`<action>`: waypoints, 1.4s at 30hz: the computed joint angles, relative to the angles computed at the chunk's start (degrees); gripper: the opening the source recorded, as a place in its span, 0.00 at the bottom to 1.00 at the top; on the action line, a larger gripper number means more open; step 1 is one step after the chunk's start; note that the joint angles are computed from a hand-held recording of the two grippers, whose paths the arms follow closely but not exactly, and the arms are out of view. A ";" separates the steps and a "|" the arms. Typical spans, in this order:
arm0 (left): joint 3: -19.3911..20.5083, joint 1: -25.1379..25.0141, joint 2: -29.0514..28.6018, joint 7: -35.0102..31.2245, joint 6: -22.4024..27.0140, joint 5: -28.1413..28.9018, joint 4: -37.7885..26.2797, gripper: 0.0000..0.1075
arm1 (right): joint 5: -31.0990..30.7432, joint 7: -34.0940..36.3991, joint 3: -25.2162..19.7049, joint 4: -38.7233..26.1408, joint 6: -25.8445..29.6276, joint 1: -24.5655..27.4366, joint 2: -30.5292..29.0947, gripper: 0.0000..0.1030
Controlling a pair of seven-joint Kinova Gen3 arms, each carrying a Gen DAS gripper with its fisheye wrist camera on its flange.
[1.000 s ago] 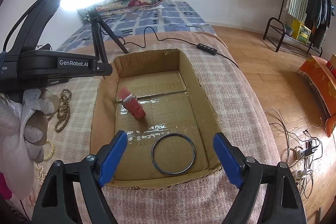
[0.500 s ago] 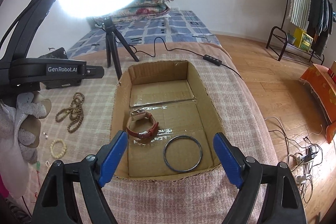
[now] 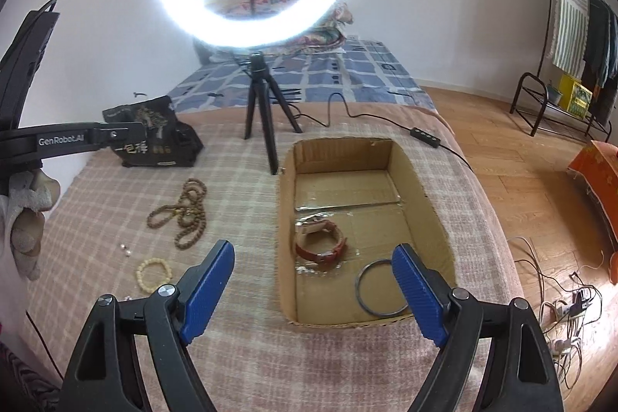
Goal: Organize jewelry
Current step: 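Move the left tool back to the pearl earrings and grasp one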
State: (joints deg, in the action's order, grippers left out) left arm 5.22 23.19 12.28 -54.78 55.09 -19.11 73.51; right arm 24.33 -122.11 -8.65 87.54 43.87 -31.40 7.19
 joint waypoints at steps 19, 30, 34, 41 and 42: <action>-1.42 -15.93 -12.74 -13.01 -8.20 13.38 23.35 0.34 | 0.93 -2.07 -2.69 1.51 0.07 -8.28 1.46 0.83; -1.13 -17.21 -8.71 -21.33 -14.70 18.49 29.77 0.34 | -2.55 -0.19 -3.11 4.04 -1.79 -10.37 5.43 0.83; -0.96 -16.66 -7.24 -22.07 -18.01 17.16 31.11 0.34 | -3.98 1.58 -2.74 3.73 -2.39 -11.08 7.39 0.83; -1.18 -15.58 -4.64 -22.11 -19.17 14.94 30.88 0.27 | -5.52 3.60 -1.35 2.66 -2.20 -12.39 10.46 0.80; -1.19 -15.57 -4.38 -22.40 -19.05 15.16 30.78 0.26 | -5.87 3.71 -1.22 2.71 -2.29 -12.36 10.58 0.80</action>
